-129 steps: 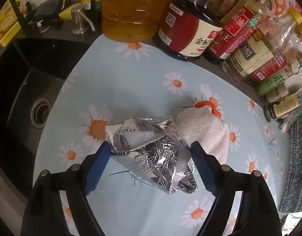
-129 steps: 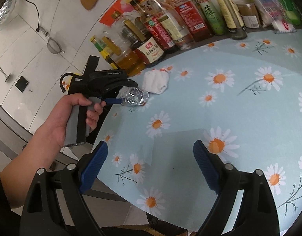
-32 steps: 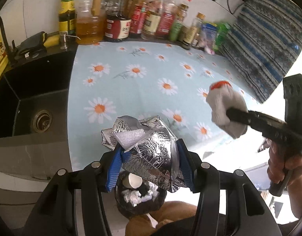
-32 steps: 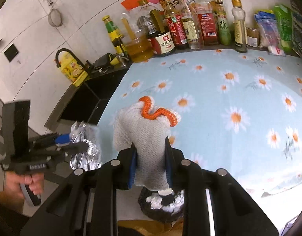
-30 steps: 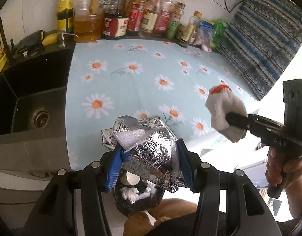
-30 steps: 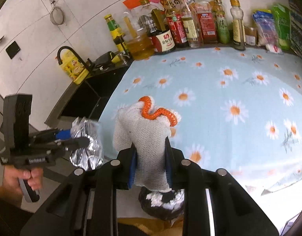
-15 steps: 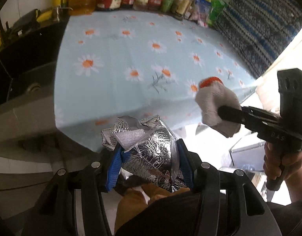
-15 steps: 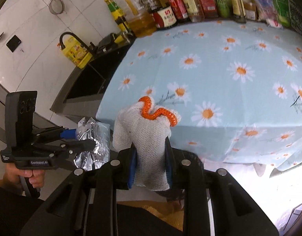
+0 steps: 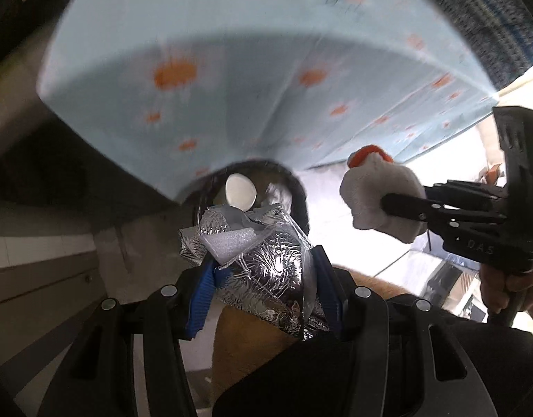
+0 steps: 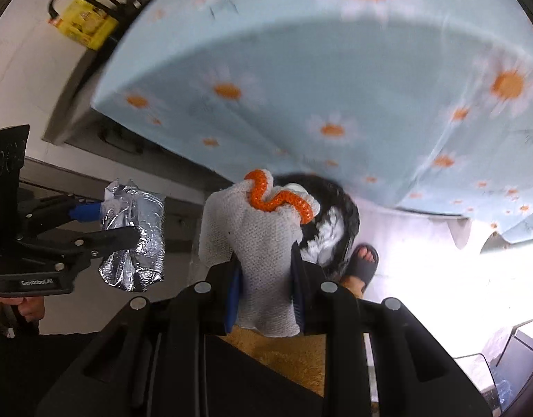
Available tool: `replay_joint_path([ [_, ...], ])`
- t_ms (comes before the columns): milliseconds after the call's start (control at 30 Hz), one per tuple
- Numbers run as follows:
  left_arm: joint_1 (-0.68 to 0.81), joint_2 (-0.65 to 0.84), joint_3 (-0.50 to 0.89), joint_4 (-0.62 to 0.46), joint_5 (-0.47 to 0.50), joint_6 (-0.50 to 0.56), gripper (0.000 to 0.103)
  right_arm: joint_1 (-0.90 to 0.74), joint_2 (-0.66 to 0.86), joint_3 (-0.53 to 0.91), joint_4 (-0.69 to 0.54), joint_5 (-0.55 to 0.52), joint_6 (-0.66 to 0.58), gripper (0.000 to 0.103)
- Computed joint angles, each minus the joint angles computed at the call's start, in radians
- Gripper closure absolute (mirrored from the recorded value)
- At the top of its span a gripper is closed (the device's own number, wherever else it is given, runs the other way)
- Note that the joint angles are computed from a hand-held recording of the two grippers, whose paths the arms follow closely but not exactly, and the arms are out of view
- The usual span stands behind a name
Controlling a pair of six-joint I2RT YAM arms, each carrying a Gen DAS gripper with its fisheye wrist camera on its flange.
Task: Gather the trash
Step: 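Lower the foil wrapper and glove into the trash bin and open both grippers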
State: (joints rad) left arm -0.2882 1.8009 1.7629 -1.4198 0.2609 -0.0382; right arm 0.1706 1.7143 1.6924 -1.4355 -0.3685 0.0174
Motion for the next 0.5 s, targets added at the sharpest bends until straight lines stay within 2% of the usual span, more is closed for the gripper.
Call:
replay_joint_path([
  [267, 0.013, 0.061, -0.166, 0.137, -0.009, -0.003, 0.051, 0.054, 0.067, -0.125, 0.106, 0.047, 0.022, 0.076],
  [400, 0.031, 0.123, -0.265, 0.251, 0.037, 0.005, 0.051, 0.077, 0.11, -0.19, 0.185, 0.101, 0.037, 0.076],
  [500, 0.027, 0.17, -0.318, 0.339, 0.032, 0.002, 0.051, 0.091, 0.151, -0.252, 0.271, 0.13, 0.058, 0.076],
])
